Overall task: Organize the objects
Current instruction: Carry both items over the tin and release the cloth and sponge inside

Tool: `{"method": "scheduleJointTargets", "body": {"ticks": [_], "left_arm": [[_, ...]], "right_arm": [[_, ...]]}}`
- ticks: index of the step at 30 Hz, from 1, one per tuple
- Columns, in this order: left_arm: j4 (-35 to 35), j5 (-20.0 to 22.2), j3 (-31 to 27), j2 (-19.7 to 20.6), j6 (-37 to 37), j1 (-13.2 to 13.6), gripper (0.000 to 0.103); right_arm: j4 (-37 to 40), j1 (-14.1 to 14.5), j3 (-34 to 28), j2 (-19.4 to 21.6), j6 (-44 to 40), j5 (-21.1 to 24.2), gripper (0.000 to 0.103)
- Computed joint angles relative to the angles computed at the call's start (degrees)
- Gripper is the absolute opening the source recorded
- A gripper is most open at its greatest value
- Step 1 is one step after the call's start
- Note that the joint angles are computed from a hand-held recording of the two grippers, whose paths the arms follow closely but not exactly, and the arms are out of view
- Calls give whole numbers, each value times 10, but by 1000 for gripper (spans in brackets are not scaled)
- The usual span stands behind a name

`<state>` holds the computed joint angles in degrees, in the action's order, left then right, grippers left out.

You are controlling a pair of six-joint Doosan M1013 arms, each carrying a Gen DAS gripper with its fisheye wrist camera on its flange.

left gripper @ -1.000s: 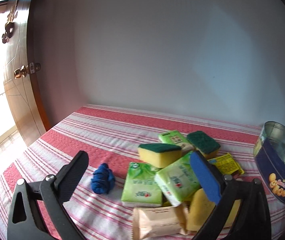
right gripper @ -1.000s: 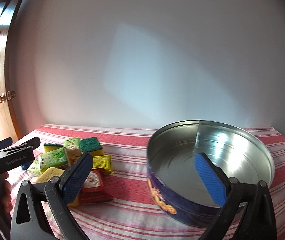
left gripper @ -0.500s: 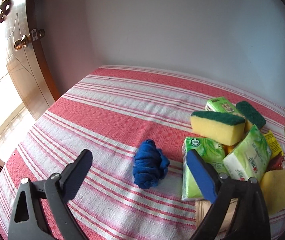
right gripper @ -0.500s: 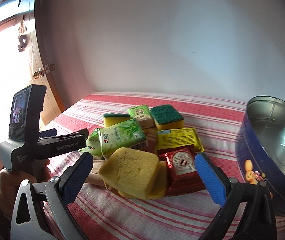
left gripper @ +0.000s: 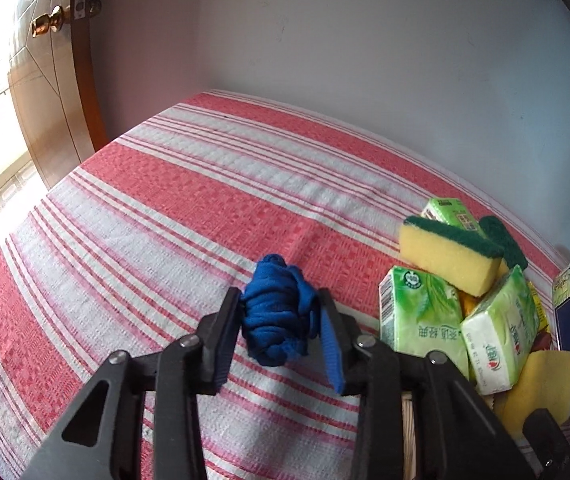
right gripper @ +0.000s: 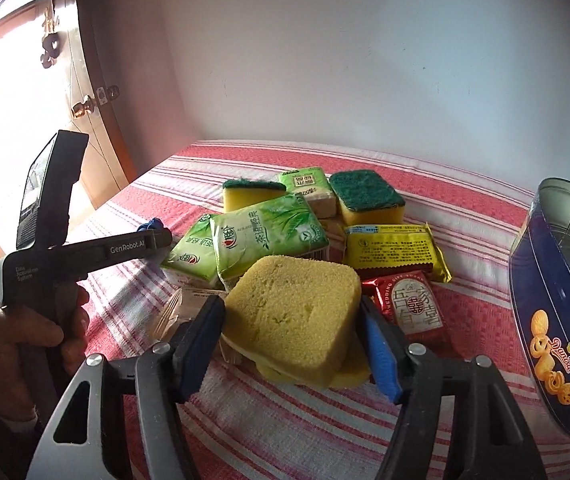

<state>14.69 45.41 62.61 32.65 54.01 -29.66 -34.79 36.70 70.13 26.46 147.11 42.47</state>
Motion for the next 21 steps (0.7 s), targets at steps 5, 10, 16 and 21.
{"method": "scheduleJointTargets", "body": {"ticks": [5, 10, 16, 21], "left_arm": [[118, -108, 50, -29, -92, -13, 36], [199, -198, 87, -51, -159, -25, 36], [282, -233, 101, -61, -234, -43, 36], [257, -250, 95, -61, -192, -63, 36]], "right_arm": [[-63, -1, 36, -25, 63, -57, 64], [-174, 3, 72, -52, 164, -50, 64], [-319, 5, 122, -86, 288, 10, 64], [-351, -3, 154, -108, 324, 42, 64]]}}
